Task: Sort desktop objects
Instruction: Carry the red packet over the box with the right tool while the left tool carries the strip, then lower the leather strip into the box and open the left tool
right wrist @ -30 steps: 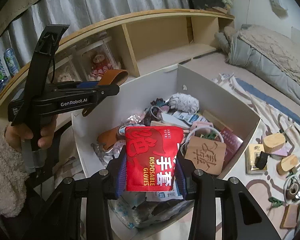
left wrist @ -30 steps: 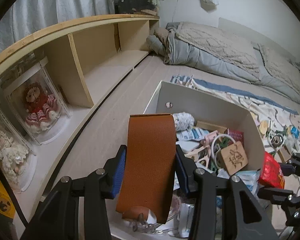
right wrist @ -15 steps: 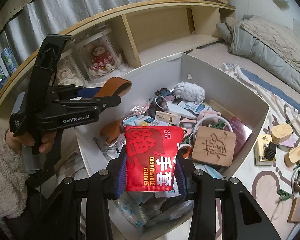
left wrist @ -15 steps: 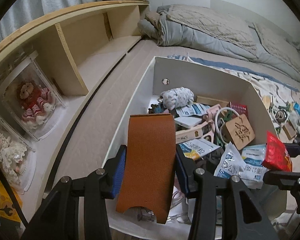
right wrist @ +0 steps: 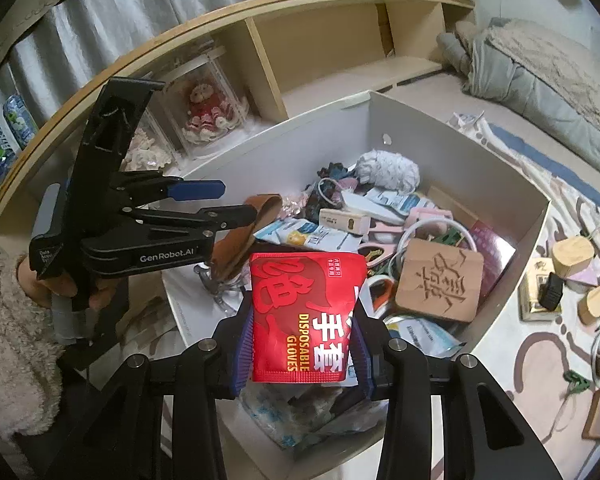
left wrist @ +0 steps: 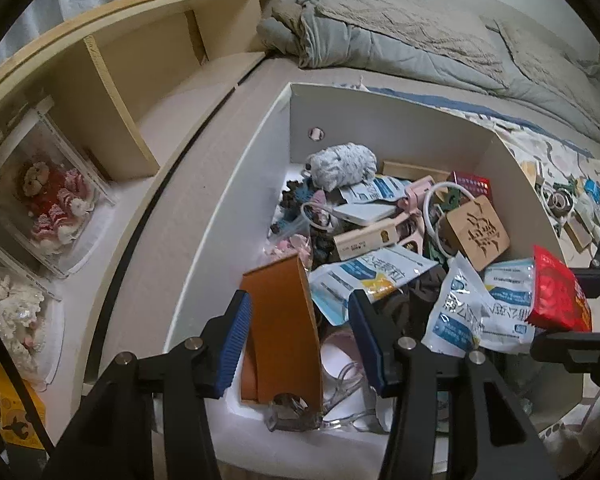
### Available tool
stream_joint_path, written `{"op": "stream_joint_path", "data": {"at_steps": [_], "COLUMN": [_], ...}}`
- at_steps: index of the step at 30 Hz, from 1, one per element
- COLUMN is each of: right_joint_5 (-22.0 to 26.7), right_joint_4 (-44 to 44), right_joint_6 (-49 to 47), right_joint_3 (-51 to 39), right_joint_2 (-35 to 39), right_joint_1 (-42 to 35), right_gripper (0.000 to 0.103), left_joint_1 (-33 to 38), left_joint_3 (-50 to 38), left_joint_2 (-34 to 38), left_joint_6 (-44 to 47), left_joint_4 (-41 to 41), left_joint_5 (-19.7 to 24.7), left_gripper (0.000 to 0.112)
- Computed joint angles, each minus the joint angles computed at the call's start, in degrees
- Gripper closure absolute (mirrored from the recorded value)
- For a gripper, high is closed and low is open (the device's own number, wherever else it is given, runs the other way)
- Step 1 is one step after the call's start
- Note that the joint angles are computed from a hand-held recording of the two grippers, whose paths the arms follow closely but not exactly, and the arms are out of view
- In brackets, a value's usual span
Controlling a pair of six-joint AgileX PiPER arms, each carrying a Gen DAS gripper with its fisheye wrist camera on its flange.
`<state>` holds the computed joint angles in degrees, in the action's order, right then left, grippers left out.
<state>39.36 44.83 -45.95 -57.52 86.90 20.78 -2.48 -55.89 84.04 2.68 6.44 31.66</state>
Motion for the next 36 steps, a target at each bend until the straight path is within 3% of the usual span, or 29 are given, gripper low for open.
{"op": "stream_joint_path", "data": {"at_steps": [5,9,23,30,32,34,36], "right_joint_5": [0.29,1.31,7.28,7.05,6.64,6.26,6.13], "right_joint_4": [-0.17,-0.20,-9.20,-14.29,-15.12,-15.07,-14.44], "right_joint_6": [0.03,0.36,10.94,15.08,15.69,15.77,15.44], "right_joint_3": [0.03,-0.35,-3.65,-3.36,-3.15,-2.39,-1.81], "right_joint_2": [-0.05,0.30,3.77,3.62,3.56,3.05,2.70], "right_joint_1": [0.27,0.05,1.16,2.62,3.12,3.22,3.20], "right_gripper": [0.061,0.061,0.061,0.061,0.055,0.036,0.028], "left_joint_1": [-0.57,-0.39,-0.59,-0.65,-0.95,-1.14,-1.03], "left_joint_3": [0.37,0.31,-0.44,-0.35,-0.03,0.00,-0.08], "left_joint_2": [-0.25,-1.15,-3.02,-3.70,-4.07,-4.26,-4.47], "left_joint_6": [-0.32,-0.47,1.35,1.38,0.10,-0.72,-0.20], "left_joint_4": [0.47,-0.21,-4.56,-5.39,-4.25,-3.70,-4.52], "left_joint_5": [0.03,-0.10,-0.42,-0.74,-1.25,-1.36,-1.17], "left_gripper": [0.058,0.045,0.043,0.043,0.039,0.033,0.032]}}
